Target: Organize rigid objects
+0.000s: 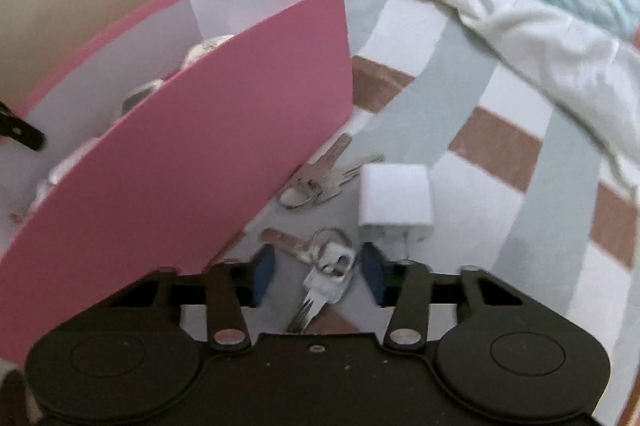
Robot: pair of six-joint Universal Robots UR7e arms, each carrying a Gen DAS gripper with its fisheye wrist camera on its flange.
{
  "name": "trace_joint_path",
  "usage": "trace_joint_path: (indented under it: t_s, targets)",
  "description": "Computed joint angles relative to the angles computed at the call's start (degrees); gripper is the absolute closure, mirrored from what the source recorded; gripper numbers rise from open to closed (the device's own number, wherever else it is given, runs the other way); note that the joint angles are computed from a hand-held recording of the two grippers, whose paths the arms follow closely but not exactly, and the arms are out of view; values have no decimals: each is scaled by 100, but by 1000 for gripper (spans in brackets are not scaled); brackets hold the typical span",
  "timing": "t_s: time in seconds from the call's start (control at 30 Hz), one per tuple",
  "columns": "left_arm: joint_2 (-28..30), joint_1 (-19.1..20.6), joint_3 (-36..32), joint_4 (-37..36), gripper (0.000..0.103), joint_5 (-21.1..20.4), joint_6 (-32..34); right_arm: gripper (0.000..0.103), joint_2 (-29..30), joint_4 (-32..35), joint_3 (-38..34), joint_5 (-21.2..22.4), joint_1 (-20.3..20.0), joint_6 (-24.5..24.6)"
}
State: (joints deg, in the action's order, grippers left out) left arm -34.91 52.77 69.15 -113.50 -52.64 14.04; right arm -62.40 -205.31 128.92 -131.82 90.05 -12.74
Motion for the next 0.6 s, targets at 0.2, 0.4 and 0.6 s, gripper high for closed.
trace_joint_path:
  t_s: [0.2, 0.4, 0.6]
  targets:
    - [-14, -15, 47, -55, 94, 49, 65, 98, -245, -454, 304, 346, -75, 560]
    - [-27, -24, 88, -94, 93, 74, 39, 98, -523, -1120, 747, 1143, -215, 913]
    - [-47, -17, 106, -111, 93, 61, 42, 98, -571, -1378, 690, 1280, 44, 690]
